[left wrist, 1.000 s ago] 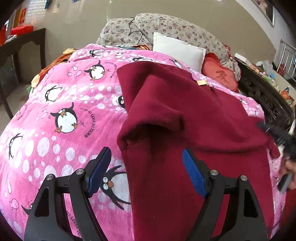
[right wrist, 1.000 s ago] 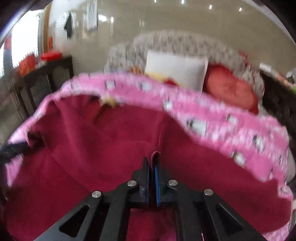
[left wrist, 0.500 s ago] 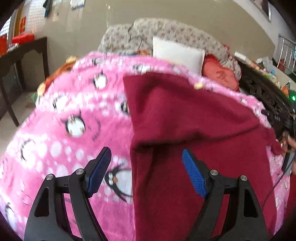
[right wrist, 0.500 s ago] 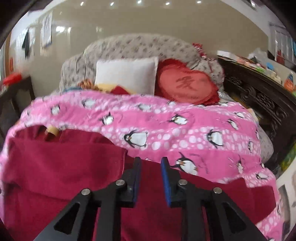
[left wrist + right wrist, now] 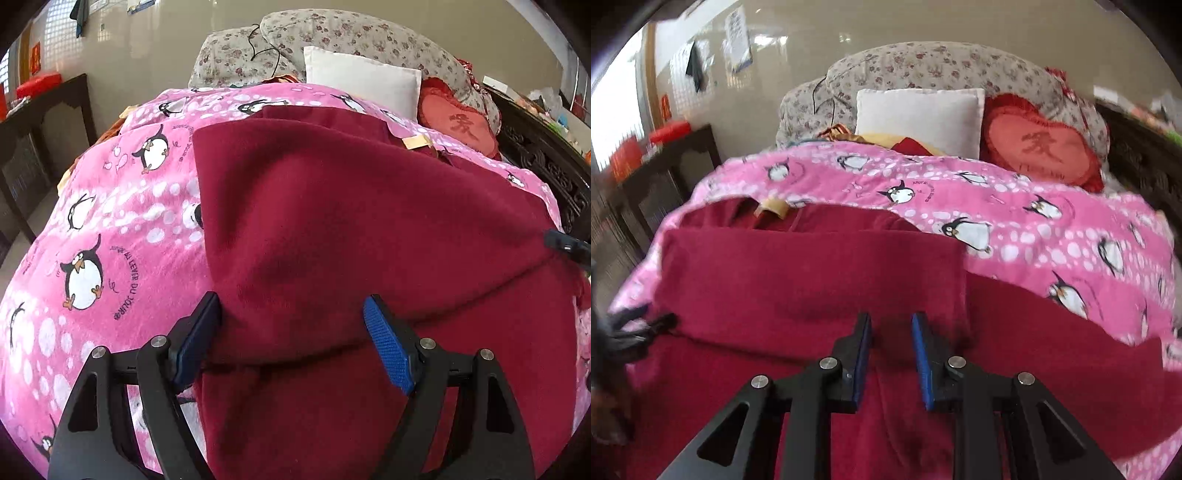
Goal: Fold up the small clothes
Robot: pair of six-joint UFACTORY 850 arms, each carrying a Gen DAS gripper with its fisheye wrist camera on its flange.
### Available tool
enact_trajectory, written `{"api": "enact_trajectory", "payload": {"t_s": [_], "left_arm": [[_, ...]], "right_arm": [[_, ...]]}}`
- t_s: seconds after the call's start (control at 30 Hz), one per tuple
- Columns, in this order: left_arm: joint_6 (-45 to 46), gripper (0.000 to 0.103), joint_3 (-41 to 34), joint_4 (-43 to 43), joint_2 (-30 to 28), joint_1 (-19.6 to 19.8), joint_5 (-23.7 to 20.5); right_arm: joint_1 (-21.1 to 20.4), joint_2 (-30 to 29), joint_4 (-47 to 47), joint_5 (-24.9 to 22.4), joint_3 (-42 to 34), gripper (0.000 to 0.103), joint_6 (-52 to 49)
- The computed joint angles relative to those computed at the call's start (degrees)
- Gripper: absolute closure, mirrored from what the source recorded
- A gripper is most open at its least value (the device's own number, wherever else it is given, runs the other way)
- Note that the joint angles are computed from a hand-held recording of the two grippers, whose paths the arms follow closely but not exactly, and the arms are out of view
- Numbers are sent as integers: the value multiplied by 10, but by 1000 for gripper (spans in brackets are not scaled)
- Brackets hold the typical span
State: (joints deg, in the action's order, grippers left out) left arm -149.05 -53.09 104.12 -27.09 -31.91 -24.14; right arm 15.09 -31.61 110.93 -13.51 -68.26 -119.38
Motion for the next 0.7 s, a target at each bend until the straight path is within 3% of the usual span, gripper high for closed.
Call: {"api": "enact_trajectory", "payload": {"t_s": [0.07,0.13,0.2,0.37,0.53,0.63,0.7], "left_arm": [[-31,23,11,24,13,2,10],[-123,23,33,93,35,1,10],[-210,23,56,162,55,0,5],[-221,23,64,163,70,-4,13],[-225,23,58,161,67,-6,23],[-211,23,55,147,66,-7,26],[-215,23,57,150,67,-6,28]], "right_arm": [[-29,38,19,-33,39,76,2],[-64,74,125,-57,86,51,-69],[-99,97,197,-79,126,46,-99],[-204,95,84,-103,153,45,98],[-255,50,135,-75,131,45,134],[-285,0,88,-115,88,46,237],[-300,-20,129,-152,72,50,223]]}}
